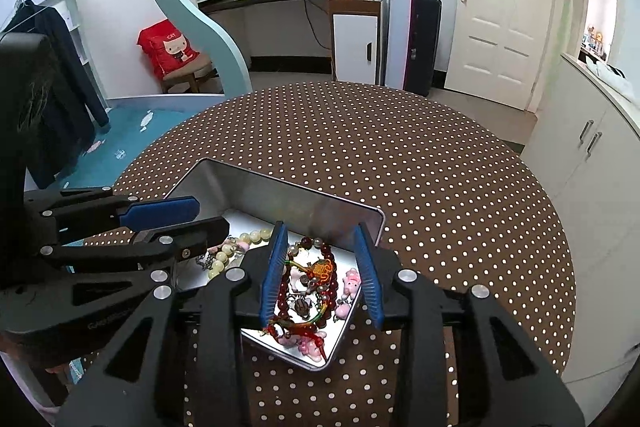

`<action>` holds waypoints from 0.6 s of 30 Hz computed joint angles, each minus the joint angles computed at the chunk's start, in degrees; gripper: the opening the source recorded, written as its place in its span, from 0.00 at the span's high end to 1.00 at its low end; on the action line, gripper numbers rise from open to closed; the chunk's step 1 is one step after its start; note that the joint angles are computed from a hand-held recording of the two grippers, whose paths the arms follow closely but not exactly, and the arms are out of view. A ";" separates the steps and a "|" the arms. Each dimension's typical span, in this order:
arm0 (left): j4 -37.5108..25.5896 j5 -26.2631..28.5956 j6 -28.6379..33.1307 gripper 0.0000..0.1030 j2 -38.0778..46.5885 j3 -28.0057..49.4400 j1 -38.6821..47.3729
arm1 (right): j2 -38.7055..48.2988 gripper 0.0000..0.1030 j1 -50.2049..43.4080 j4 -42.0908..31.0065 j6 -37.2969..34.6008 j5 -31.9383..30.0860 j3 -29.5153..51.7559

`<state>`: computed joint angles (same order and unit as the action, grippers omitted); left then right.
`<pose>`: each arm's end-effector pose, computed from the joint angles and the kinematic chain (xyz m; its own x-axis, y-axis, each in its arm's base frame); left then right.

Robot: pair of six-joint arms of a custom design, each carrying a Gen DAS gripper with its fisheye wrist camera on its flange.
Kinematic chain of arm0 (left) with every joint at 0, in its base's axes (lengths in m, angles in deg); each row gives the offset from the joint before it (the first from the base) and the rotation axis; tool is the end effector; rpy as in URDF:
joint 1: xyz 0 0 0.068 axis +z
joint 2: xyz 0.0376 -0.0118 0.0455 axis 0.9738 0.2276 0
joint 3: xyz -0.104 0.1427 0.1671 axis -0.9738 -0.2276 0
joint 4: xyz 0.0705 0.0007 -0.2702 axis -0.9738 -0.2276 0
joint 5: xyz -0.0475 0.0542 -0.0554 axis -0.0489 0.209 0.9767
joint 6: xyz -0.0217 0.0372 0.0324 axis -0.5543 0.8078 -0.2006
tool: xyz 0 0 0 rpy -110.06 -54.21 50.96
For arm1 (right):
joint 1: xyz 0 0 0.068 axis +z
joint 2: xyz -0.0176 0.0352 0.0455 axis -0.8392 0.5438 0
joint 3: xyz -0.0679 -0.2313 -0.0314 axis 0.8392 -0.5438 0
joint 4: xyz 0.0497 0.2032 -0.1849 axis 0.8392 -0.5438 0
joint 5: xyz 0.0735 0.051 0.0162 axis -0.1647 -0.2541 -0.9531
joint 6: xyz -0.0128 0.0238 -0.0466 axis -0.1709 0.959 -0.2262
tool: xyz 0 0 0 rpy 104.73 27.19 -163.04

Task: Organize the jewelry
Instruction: 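Open both tools to release the items into the gray box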

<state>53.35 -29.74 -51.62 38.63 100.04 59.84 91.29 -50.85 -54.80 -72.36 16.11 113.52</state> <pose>0.2960 -0.0847 0.1427 -0.7815 -0.1478 -0.6062 -0.1002 0.9887 -0.1119 0.3110 0.0493 0.1673 -0.5658 -0.4054 -0.7180 -0.6338 0.7708 0.0643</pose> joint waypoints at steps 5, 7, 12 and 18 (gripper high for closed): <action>-1.26 -2.77 -1.42 0.59 -3.10 -1.75 -2.13 | -2.63 0.66 -1.14 0.05 -0.25 -0.69 -1.95; -1.76 -3.83 -2.21 0.56 -4.89 -2.99 -2.97 | -4.41 0.62 -1.93 0.01 -0.32 -0.94 -3.35; -3.28 -6.96 -4.38 0.48 -10.34 -6.60 -6.15 | -9.16 0.55 -4.04 0.01 -0.51 -1.99 -6.90; -5.15 -14.11 -8.32 0.27 -18.16 -11.09 -12.45 | -17.08 0.42 -9.10 -0.15 -1.02 -4.68 -12.55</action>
